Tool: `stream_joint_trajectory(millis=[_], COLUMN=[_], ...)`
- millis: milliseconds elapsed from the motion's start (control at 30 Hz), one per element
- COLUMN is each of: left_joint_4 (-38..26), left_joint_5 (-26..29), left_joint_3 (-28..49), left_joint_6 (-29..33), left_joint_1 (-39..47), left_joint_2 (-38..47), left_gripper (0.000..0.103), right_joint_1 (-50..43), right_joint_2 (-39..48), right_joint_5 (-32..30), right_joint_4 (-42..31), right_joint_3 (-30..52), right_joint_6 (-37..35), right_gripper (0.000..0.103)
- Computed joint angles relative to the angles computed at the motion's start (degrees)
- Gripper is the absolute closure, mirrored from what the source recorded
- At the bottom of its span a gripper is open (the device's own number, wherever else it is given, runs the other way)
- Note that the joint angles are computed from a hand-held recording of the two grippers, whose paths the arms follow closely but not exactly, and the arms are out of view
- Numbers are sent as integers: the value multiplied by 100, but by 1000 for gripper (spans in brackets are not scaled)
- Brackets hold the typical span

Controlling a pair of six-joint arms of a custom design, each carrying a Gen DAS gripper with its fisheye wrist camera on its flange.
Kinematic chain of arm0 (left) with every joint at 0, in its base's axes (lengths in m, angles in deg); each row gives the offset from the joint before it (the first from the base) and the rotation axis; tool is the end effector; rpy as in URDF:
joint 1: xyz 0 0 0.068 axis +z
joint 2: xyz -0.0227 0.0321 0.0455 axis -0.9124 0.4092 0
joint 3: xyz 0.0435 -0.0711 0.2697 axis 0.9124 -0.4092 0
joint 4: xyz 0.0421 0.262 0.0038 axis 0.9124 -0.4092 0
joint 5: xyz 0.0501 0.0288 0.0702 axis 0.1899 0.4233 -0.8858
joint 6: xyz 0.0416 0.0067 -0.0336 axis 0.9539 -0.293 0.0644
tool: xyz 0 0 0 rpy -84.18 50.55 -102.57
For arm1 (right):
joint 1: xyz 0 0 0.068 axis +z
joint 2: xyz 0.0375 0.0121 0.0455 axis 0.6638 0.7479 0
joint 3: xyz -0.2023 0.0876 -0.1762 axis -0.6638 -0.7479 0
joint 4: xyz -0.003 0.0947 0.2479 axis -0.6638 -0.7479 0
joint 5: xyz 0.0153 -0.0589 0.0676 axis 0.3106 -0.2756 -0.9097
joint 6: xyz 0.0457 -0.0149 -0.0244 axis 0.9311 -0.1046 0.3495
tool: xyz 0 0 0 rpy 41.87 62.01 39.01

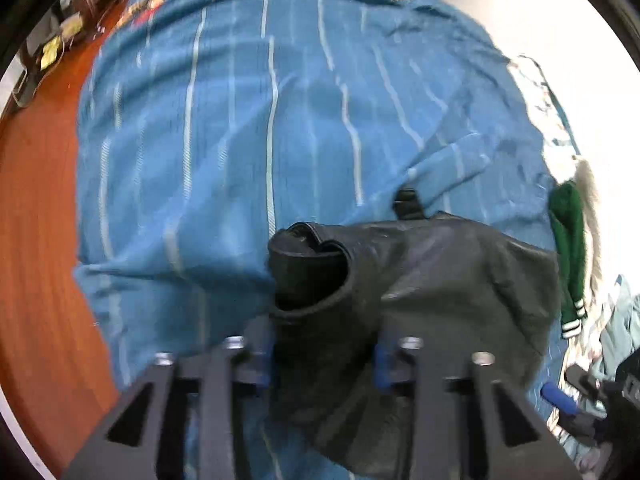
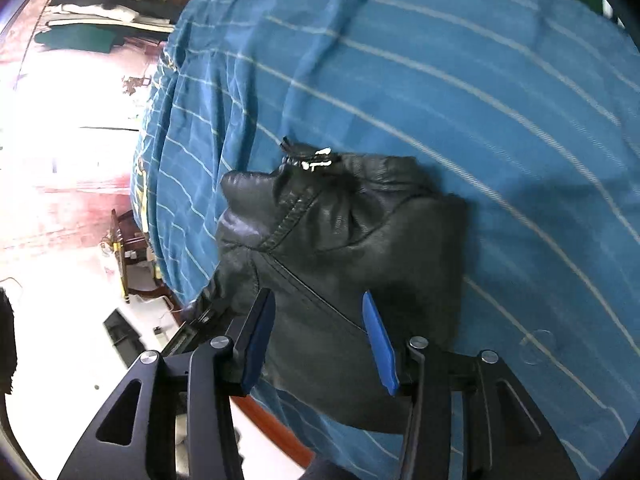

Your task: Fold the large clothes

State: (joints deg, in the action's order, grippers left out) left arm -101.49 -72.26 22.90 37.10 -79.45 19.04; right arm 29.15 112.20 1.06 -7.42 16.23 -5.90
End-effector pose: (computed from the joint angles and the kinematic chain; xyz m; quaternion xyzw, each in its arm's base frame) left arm 0.3448 -0.0898 0.3024 -0.1221 0.9737 -0.1416 0.1301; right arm 0.2086 -0.0268 0.3106 0.3020 0.9092 0.2809 0.0571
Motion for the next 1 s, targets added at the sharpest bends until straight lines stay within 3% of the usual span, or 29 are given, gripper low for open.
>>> stream_joint_trajectory(millis=[67,233,400,500,600,633,700,733,767,867,1000], left_joint_4=[-63,-228,257,-54,-457,-592,-963,-1034,-1070,-1005,-236], left_joint_5=[88,-33,295,907,1625,1721,1641,1528,1439,1098,653], left_joint_3=[-133,-343,-583,-196,-85,-43,135,181,201,182,-405], left_joint_6=[86,353,451,525,646,740,944,981,1010,1009,1203], left_joint_1=[49,36,400,765,1083,1141,1217,1243,1271,1305,924], left_joint_2=[-456,-822,-287,146,24,-10,-43,-72,-119,-299,-559], left_gripper=[84,84,80,76,72,65,50,38,35,35,35], right_joint_1=[146,700,1502,1462,1110,965,490,237,10,-1074,-2868], right_joint_2=[182,911,2326,2744,2269,2019,1120,664,342,-464,-432], right_joint_5=[-43,99,891,834,415,241,-177,-242,-278,-321,-1075], right_joint_4=[92,207,738,306,257,372,546,539,486,-247,-775], right_joint_3=[191,709,874,1392,1219,1050,555,337,168,-425,-1773], right_joint_6=[104,-20,268,130,-17,-21,-25,-61,-161,-1020,-2806], right_gripper=[55,60,66,65,65,64,47,29,19,19,19])
